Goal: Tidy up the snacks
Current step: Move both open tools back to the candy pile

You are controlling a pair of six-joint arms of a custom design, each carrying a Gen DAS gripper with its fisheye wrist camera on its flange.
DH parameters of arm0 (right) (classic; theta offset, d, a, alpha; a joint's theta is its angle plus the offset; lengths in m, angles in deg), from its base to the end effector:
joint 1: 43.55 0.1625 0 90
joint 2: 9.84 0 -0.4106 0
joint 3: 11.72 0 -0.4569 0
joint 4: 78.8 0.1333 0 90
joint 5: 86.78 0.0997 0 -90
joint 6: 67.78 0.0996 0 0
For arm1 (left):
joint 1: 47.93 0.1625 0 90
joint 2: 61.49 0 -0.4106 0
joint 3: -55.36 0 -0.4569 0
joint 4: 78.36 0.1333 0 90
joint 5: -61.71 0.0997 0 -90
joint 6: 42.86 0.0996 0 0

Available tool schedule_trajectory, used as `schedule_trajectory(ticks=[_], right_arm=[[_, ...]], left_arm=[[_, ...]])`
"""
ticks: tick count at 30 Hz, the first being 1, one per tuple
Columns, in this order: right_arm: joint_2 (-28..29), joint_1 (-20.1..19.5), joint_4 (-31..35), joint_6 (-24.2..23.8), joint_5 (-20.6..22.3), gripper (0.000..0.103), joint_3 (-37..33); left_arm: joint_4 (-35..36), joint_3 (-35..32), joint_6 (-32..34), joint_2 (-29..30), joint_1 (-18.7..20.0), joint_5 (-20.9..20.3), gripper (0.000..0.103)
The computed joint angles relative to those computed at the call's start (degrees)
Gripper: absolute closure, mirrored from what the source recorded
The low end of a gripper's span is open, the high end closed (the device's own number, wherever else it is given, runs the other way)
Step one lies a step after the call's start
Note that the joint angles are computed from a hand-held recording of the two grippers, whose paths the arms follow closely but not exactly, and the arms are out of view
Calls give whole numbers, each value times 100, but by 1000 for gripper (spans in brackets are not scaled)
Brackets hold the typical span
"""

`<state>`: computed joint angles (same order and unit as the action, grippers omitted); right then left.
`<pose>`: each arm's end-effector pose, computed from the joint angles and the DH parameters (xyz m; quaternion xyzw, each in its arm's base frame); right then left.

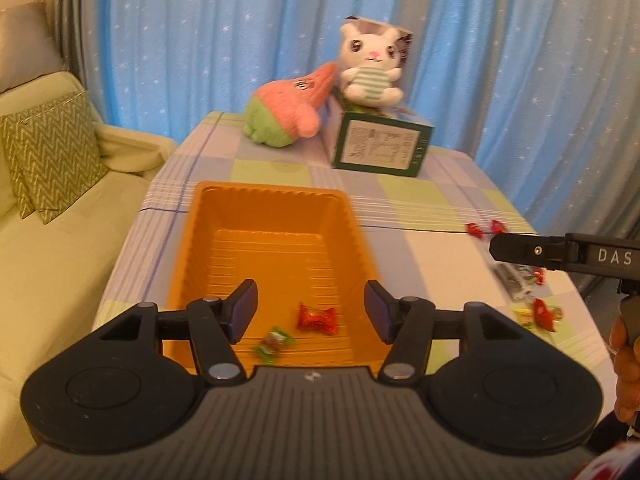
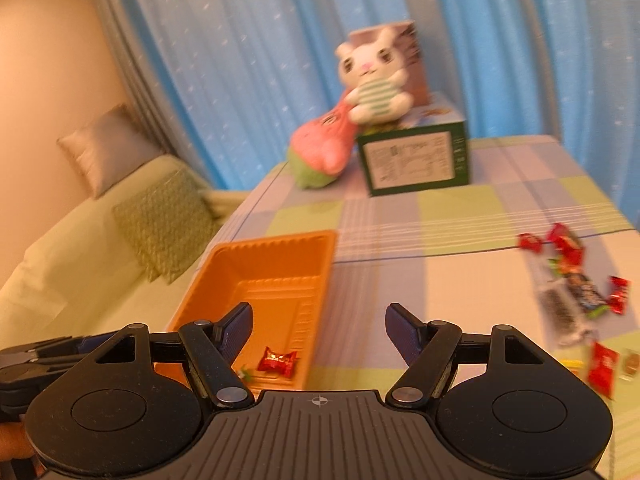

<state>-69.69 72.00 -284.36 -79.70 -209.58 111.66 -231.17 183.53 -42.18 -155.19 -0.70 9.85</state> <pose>0.3033 -0.4505 0.1356 0.1596 -0.8562 0.4479 0.2020 -0.1796 -0.4811 0.2920 0.2649 0.8809 -0.3297 0.2126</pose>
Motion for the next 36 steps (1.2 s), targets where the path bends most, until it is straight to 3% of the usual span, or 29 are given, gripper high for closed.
schedule_trajectory(ticks=[10, 21, 29, 36], right_arm=[[-824, 126, -717, 57, -763, 30, 957], [-1904, -95, -1533, -226, -1688, 30, 1992], [-2747, -493, -1354, -250, -1736, 30, 2433], [-3136, -968, -1157, -384, -1386, 30, 2554]], left_arm=[[21, 325, -458, -40, -571, -271, 37], [-190, 404, -707, 579, -995, -604, 30], [-375, 211, -705, 1311, -1118, -796, 26], [-555, -7, -706, 1911, -1073, -908, 26]])
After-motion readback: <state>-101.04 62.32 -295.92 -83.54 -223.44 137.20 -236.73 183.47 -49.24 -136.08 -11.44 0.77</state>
